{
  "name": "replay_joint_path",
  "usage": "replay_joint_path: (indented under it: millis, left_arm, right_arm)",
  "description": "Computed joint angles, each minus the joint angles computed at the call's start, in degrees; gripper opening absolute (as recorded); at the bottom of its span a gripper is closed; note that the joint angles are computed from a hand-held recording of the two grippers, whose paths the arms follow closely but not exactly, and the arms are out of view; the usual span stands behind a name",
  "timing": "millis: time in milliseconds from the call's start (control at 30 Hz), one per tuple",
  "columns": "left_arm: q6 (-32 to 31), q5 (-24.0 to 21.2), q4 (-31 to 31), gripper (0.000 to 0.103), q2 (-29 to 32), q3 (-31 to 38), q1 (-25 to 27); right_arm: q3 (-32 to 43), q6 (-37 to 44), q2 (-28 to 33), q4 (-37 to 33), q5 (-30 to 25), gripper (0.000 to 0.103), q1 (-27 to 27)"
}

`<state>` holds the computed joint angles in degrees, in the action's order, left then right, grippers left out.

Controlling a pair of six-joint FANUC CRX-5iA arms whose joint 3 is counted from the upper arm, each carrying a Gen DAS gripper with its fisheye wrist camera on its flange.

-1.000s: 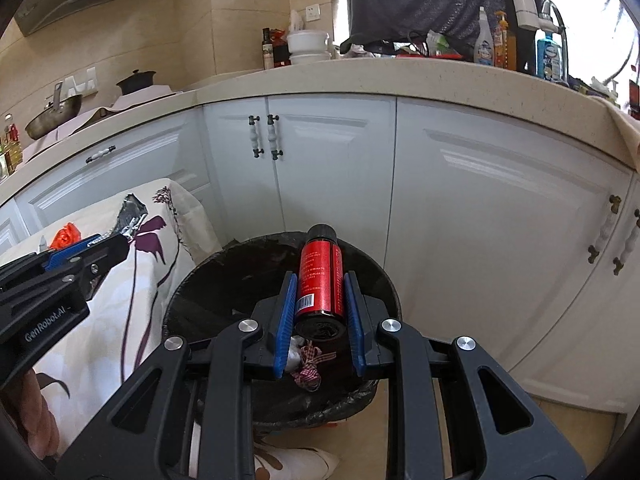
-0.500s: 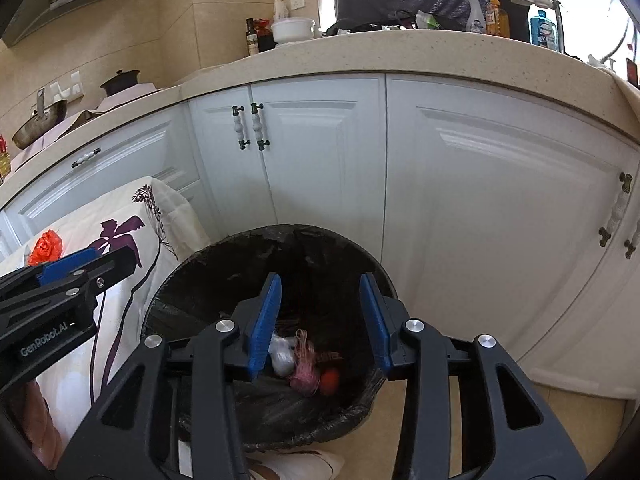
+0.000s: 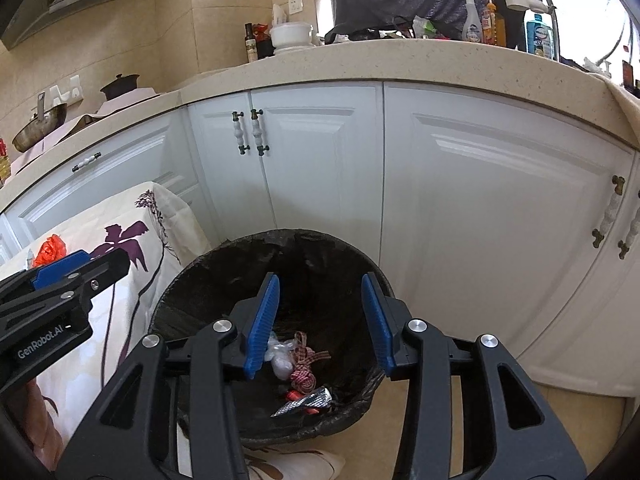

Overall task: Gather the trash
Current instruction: 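Move both tools back over the table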

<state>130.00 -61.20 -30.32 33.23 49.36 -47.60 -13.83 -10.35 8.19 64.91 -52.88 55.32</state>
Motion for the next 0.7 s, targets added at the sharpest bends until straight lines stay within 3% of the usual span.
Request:
replay_joint_path:
  millis: [300, 700]
  left_arm:
    - [5.61, -0.85, -4.37, 0.057, -7.23, -8.66, 0.25]
    - [15.81, -7.11, -12.04, 0.057, -18.84, -22.06, 0.41]
  right_arm:
    - [4.43, 3.00, 2.99, -0.53, 3.27, 0.042, 1.70]
    - [13.99, 11.43, 9.76, -4.45, 8.83, 0.043, 5.25]
